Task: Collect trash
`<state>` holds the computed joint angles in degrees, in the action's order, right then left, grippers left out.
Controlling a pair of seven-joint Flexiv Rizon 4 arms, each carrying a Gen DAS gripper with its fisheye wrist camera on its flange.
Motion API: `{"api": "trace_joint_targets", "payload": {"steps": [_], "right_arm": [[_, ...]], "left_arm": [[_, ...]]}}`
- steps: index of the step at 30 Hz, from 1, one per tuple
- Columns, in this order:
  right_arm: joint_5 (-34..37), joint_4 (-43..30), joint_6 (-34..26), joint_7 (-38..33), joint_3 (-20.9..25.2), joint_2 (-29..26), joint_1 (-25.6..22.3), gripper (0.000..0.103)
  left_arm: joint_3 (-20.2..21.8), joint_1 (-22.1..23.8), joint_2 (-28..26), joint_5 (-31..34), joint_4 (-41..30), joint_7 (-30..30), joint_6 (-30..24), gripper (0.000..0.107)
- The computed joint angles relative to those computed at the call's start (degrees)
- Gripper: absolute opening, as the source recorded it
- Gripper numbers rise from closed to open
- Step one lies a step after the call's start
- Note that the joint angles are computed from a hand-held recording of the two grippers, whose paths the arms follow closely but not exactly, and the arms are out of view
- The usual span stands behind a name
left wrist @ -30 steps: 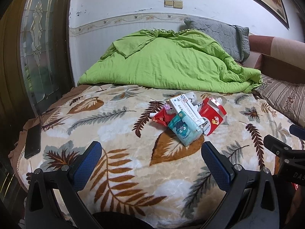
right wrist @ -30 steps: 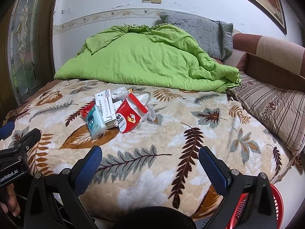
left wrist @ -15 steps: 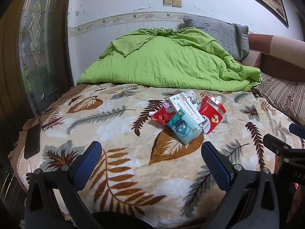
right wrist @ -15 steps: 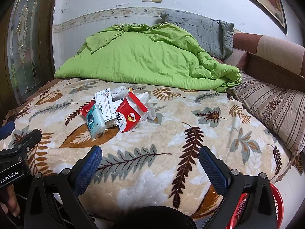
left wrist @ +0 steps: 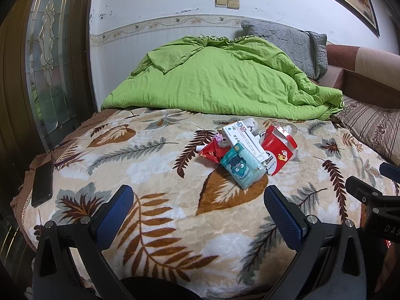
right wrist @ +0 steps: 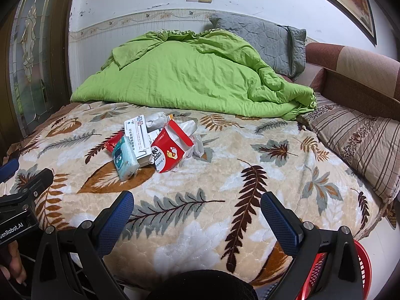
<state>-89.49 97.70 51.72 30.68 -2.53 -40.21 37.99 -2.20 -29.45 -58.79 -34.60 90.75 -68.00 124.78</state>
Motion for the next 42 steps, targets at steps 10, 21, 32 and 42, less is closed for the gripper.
{"api": "trace_joint_targets", "payload": {"steps": [10,21,32,42], "right_arm": [[0.19,-0.08,0.06,-0.26,0.02,0.01,-0.01,0.102],[-1.90,-0.07,5.55,1.66,0.10,-0.39,-2.16,0.101],[-2.89,-12.22,34.41,1.71,-0.05,-9.75,-13.72,0.088],[23.72,-26.32,32.48,-25.64,8.39,-22.08,-18.13,0.080]], "left_arm": [[0.18,-0.07,0.09,-0.03,-0.05,-0.04,-0.21,0.103],[-0.91,1.34,0.37,1.40,-0.02,-0.73,-3.89,0.103],[-5.32,6.87,-2.72,6.86,-13.27,-7.26,-27.07,0.102],[-1.13,6.04,-12.79,8.50,-34.98,-18.70,-46.92,0.085]]}}
